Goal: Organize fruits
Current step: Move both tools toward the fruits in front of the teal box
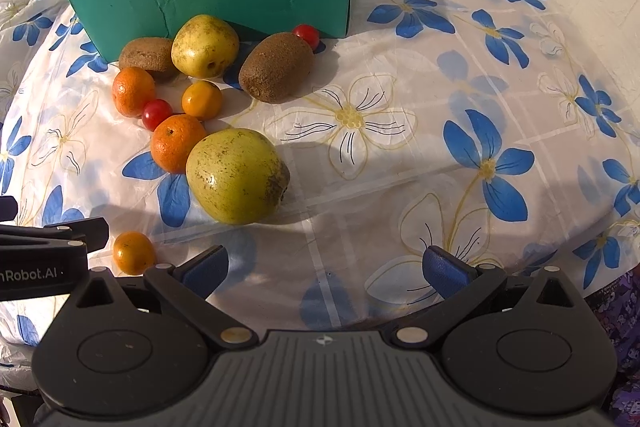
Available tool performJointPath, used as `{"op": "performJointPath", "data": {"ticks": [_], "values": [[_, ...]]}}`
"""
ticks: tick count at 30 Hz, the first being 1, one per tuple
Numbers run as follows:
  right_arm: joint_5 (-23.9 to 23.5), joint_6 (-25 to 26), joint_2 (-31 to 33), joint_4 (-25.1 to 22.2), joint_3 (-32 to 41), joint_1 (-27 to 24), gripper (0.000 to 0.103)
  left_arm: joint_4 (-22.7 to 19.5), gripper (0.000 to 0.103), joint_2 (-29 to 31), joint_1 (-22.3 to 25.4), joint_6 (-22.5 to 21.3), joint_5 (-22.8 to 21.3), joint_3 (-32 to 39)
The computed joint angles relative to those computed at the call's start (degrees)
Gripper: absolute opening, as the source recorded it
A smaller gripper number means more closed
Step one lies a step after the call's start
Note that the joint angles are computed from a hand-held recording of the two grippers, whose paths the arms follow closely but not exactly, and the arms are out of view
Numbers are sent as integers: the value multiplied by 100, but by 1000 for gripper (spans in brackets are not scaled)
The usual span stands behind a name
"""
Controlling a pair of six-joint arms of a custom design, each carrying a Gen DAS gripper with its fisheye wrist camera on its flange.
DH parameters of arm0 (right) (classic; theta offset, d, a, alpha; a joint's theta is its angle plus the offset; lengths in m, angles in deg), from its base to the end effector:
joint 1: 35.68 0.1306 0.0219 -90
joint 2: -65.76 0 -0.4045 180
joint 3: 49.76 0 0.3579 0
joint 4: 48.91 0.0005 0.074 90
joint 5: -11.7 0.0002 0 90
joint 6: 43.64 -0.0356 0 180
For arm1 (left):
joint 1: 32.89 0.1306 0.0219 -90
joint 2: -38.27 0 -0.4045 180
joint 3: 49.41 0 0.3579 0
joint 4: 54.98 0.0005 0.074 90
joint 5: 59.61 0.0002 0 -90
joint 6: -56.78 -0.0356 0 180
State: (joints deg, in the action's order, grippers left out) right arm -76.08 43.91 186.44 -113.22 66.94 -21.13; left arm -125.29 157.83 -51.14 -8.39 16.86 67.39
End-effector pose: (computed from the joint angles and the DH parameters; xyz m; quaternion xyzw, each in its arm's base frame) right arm 0.6061 0.1554 0.3518 -0.0999 0.9768 0.0090 0.1890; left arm 0.5821 -0.1837 0.3613 -0.0737 0.9796 0.0547 0.1787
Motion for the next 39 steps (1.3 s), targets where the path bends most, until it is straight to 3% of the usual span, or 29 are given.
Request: {"op": "performJointPath", "data": {"ticks": [12, 39], "values": [[-89, 74, -113, 134, -240, -93, 103, -105, 103, 41, -40, 46, -44, 47], [-241, 126, -27, 62, -57, -183, 103, -221, 103, 189, -100, 142, -30, 244]]}}
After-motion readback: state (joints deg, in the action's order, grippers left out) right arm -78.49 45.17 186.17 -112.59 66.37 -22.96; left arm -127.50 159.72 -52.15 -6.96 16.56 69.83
